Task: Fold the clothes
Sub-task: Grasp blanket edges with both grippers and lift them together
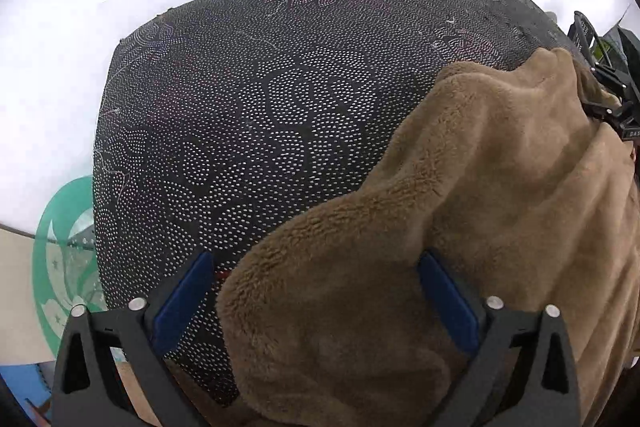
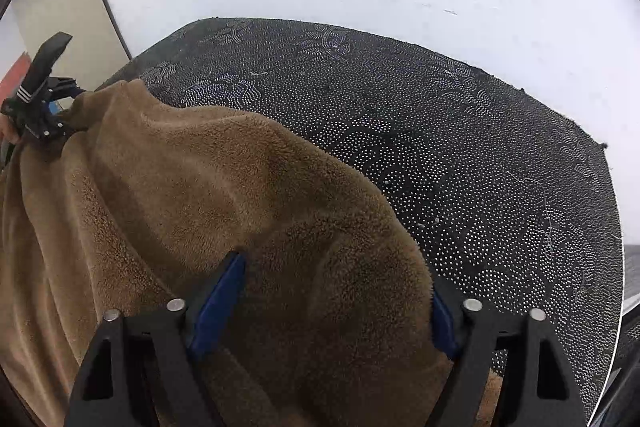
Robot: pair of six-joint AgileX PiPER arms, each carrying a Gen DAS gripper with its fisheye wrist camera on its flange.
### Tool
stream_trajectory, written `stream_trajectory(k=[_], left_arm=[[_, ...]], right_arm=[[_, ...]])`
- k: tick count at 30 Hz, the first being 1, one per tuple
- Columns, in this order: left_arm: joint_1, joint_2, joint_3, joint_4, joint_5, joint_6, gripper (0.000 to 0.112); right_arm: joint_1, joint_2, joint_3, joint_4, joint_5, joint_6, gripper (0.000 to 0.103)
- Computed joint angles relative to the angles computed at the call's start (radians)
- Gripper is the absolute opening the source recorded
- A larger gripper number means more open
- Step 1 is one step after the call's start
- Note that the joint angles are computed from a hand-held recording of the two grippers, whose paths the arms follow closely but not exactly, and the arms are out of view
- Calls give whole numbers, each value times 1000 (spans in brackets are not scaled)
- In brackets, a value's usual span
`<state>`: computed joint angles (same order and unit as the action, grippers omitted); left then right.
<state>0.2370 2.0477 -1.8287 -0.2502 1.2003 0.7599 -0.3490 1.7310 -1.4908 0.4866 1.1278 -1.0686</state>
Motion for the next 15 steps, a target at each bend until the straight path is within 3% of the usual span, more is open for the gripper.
stream_trajectory(k=[1,2,3,5,7,15], left_arm=[[4,-19,19,-19,1,23,79],[7,-42,44,-39,0,51,55],[0,-73,81,-43,-14,70,34],[-35,-139,167,6,-87,66,25],[-72,-186,226,67,-148,32,18],[-97,-239,97,47,-222,-137,15]], right_arm=[[-2,-9,10,9,4,-11,60],[-5,-20,22,20,12,-23,45],[-7,-35,42,30,15,-34,39],[-7,-83,104,41,-16,-49,25],[-12,-123,152,52,-52,-57,20],[-82,-252,165,189,-210,-59,12]])
